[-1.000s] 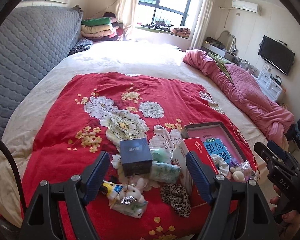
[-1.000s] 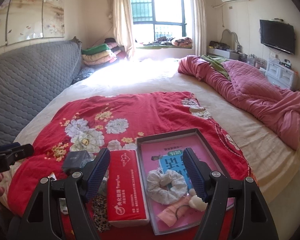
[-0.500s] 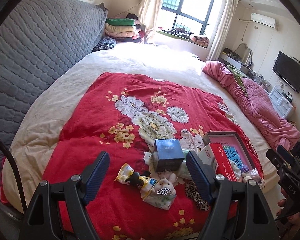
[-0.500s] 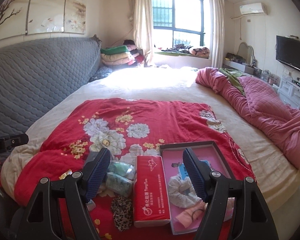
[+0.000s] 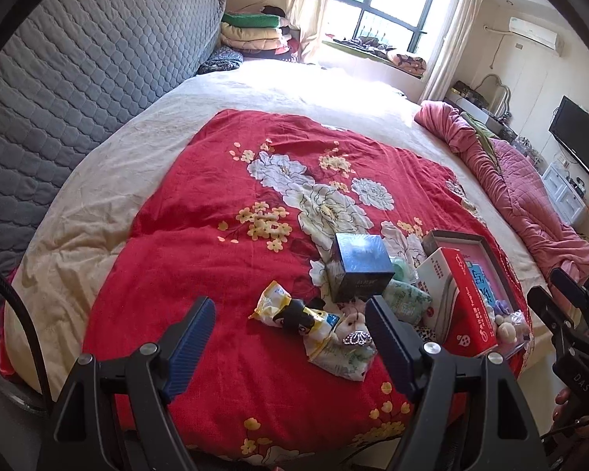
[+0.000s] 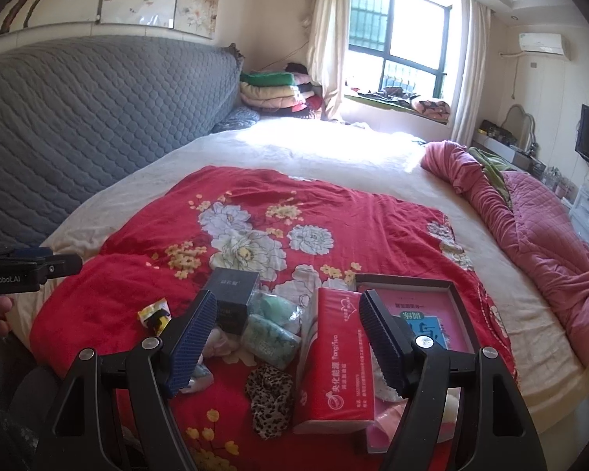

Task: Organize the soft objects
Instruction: 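Grasp the yellow snack bag with the left tool while the right tool grasps the leopard-print scrunchie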

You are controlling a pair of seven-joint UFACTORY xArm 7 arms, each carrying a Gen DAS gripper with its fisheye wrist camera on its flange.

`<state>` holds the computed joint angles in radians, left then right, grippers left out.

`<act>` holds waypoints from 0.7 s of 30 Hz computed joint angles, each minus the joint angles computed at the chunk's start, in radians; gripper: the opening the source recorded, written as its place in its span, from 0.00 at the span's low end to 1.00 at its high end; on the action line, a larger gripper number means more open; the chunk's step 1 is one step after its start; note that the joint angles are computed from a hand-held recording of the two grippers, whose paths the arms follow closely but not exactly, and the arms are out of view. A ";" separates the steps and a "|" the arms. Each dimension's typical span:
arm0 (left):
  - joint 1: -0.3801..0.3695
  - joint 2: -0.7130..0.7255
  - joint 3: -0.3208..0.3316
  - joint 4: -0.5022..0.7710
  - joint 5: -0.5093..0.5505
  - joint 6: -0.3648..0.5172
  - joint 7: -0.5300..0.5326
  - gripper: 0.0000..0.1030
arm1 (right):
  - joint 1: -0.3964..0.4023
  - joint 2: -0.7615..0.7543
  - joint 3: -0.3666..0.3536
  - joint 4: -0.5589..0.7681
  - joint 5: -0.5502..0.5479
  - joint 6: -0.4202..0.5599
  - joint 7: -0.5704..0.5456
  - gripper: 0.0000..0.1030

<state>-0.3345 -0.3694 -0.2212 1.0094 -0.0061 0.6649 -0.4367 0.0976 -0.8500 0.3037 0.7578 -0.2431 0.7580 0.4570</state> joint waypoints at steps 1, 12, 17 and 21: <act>-0.002 0.000 0.001 -0.006 -0.003 0.003 0.002 0.76 | 0.008 0.003 0.003 -0.004 0.001 0.003 -0.006 0.74; -0.008 0.029 0.015 -0.081 -0.035 -0.012 -0.001 0.76 | 0.120 0.059 0.037 -0.101 0.005 0.060 -0.082 0.74; -0.021 0.058 0.026 -0.106 -0.073 -0.037 0.008 0.76 | 0.129 0.127 0.073 -0.116 -0.053 0.090 -0.091 0.74; -0.023 0.096 0.027 -0.109 -0.081 -0.045 0.005 0.76 | 0.134 0.197 0.081 -0.110 -0.104 0.096 -0.088 0.74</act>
<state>-0.3576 -0.2738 -0.1943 0.9006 -0.0873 0.6195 -0.4320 0.2311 -0.6533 0.3847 0.6474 -0.3469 0.8540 0.3688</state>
